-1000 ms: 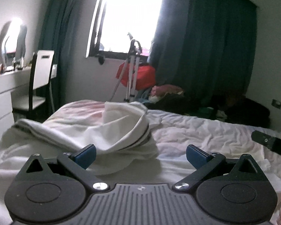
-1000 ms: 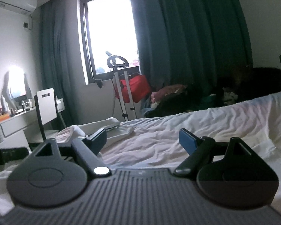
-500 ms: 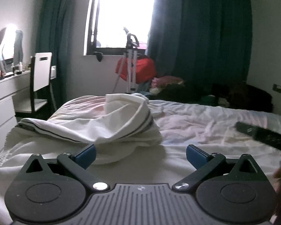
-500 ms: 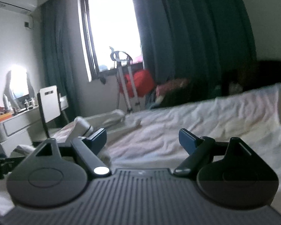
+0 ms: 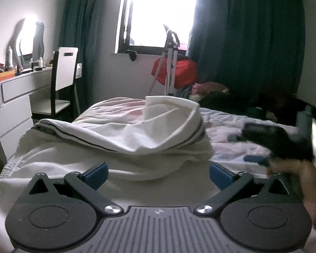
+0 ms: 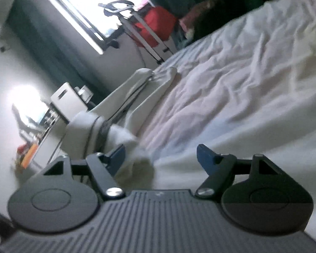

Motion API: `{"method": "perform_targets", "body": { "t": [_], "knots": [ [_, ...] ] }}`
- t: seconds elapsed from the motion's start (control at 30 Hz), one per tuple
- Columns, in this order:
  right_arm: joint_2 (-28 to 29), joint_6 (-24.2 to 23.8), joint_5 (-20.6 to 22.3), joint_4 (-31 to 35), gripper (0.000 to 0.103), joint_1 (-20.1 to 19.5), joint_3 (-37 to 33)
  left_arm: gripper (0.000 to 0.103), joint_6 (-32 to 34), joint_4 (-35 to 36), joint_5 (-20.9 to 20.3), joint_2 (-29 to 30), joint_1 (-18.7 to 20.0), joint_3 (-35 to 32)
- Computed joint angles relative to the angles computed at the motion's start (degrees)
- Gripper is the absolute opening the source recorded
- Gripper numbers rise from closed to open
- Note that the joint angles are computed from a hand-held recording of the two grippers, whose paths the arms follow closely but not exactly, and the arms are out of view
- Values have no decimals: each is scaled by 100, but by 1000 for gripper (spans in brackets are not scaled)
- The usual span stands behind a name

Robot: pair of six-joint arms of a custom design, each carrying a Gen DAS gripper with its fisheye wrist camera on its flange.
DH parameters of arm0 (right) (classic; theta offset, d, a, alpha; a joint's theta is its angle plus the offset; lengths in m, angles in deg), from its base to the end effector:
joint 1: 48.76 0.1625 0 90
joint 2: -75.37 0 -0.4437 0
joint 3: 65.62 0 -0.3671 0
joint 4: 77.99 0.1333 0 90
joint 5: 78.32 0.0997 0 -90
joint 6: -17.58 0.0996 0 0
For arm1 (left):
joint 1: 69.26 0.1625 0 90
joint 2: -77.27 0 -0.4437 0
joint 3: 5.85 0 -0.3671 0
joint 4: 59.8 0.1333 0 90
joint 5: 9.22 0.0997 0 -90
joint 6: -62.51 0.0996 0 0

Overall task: Fold clothes
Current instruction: 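Grasp the folded edge of the sweatpants with the right gripper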

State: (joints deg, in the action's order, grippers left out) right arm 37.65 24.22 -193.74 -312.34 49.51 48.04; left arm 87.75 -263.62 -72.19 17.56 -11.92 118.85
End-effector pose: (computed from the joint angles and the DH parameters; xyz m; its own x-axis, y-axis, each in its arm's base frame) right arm 0.1702 -0.5416 0.1375 -0.9509 0.3054 0.0494 0.0574 0.3310 -0.9419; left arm -0.1257 -0.5269 0.2296 -0.6938 0.4106 -0.5916 0.7198 0.4191 -0.5533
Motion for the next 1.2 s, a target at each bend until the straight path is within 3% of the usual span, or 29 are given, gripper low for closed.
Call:
{"method": "perform_targets", "body": {
  "t": [0.27,0.4,0.47,0.53,0.6,0.67,0.7,0.73,0.9,1.07,1.2],
  "knots": [
    [830,-220,39,1764,76,-358,-2662,103,-373,255,-374,680,568,-803],
    [1232,-710,27,2145,75,-527,-3664,103,-715,360,-646,934,783,-1118],
    [1371,-671,187,2073,75,-629,-3968,103,-854,432,-481,1038,802,-1233],
    [1505,-649,218,2103,63,-695,-4304,103,-768,357,-398,1123,815,-1255],
    [1614,-639,105,2239,30,-712,-4614,103,-640,275,-289,1207,788,-1268],
    [1697,-708,4,2309,22,-696,-4831,103,-502,165,-172,1282,752,-1256],
    [1711,-846,-8,2245,10,-681,-4861,103,-438,119,-128,1305,737,-1243],
    [1725,-985,-16,2181,7,-667,-4891,103,-404,83,-92,1323,719,-1232],
    [1419,-1786,-171,1662,6,-578,-4510,103,-545,180,-35,1296,671,-1229],
    [698,-2298,-838,824,6,-480,-3679,103,-773,442,-211,1109,718,-1194],
    [62,-2928,-1572,-246,6,-476,-2910,103,-1005,791,-349,933,728,-1167]
  ]
}}
